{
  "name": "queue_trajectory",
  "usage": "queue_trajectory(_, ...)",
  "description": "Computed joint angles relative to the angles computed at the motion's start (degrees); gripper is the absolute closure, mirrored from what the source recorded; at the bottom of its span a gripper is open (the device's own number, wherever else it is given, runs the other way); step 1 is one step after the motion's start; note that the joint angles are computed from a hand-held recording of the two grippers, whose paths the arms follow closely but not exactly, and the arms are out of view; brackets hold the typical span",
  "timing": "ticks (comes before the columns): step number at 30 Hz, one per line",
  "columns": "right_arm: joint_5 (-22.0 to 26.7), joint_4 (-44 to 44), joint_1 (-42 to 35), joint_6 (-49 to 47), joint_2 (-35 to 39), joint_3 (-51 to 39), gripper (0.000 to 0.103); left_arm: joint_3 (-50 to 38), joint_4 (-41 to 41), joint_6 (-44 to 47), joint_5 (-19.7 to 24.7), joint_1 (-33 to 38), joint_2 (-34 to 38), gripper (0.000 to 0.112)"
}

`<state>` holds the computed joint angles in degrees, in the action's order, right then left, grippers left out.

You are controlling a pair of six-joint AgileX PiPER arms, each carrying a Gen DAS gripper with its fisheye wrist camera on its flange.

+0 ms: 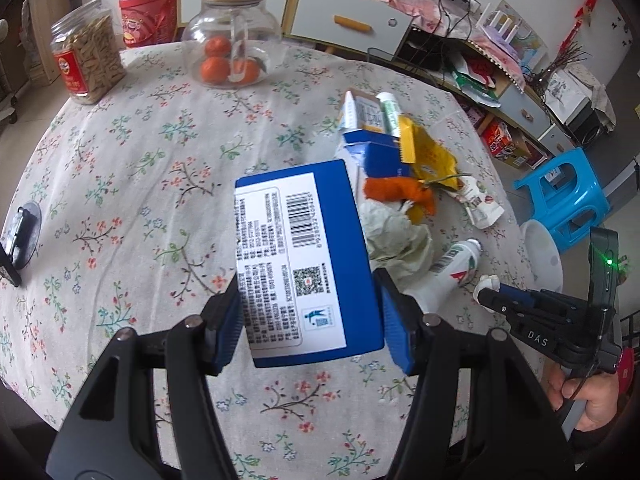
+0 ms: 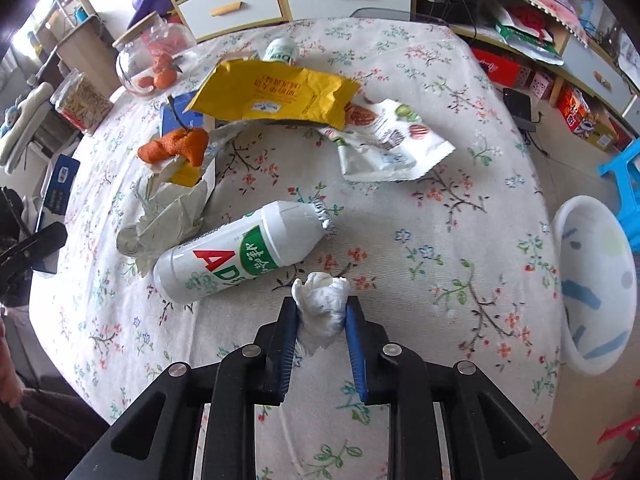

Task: Collect trash
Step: 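Carry the tissue over the bucket and open the right tool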

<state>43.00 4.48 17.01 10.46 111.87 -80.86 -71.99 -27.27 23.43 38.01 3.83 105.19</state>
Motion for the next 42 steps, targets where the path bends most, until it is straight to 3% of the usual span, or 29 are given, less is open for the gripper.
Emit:
queue_trajectory(8,-1.4,3.4,-7.2,-4.0,-5.9,4.5,0.078,-0.6,-0.4,-0.7,-0.8,-4.8,-0.7,0.050)
queue_trajectory(20,-0.3,9.3,-24.8,-11.2,-11.4,6.9,0.078,-5.7,0.5,-5.7,-1.2,-14.2,2.8,0.050)
queue_trajectory(29,1.7,13.6,-38.4,-15.7,-9.5,6.7,0.078,-11.3,2.1,-9.4,-1.0,-20.0,7.2,0.050)
queue_trajectory(37,2.3,16.3,-43.2,-16.9,-8.0,6.5,0.075,-15.8,2.2,-11.0,-1.0,-24.2,10.9,0.050)
queue_trajectory(38,2.7,16.9,-43.5,-17.1,-7.9,6.4,0.073,-16.8,2.5,-11.3,-0.7,-24.7,11.7,0.050)
queue_trajectory(40,3.6,19.0,-44.9,-18.5,-7.6,6.0,0.058,-18.4,2.5,-11.9,-0.4,-26.0,12.8,0.050)
queue_trajectory(41,3.3,20.0,-45.5,-19.4,-8.0,6.3,0.043,-19.6,2.6,-12.2,0.2,-26.5,13.5,0.050)
queue_trajectory(42,2.8,20.8,-46.1,-20.1,-8.7,6.9,0.035,-20.9,2.6,-12.5,0.9,-27.0,14.2,0.050)
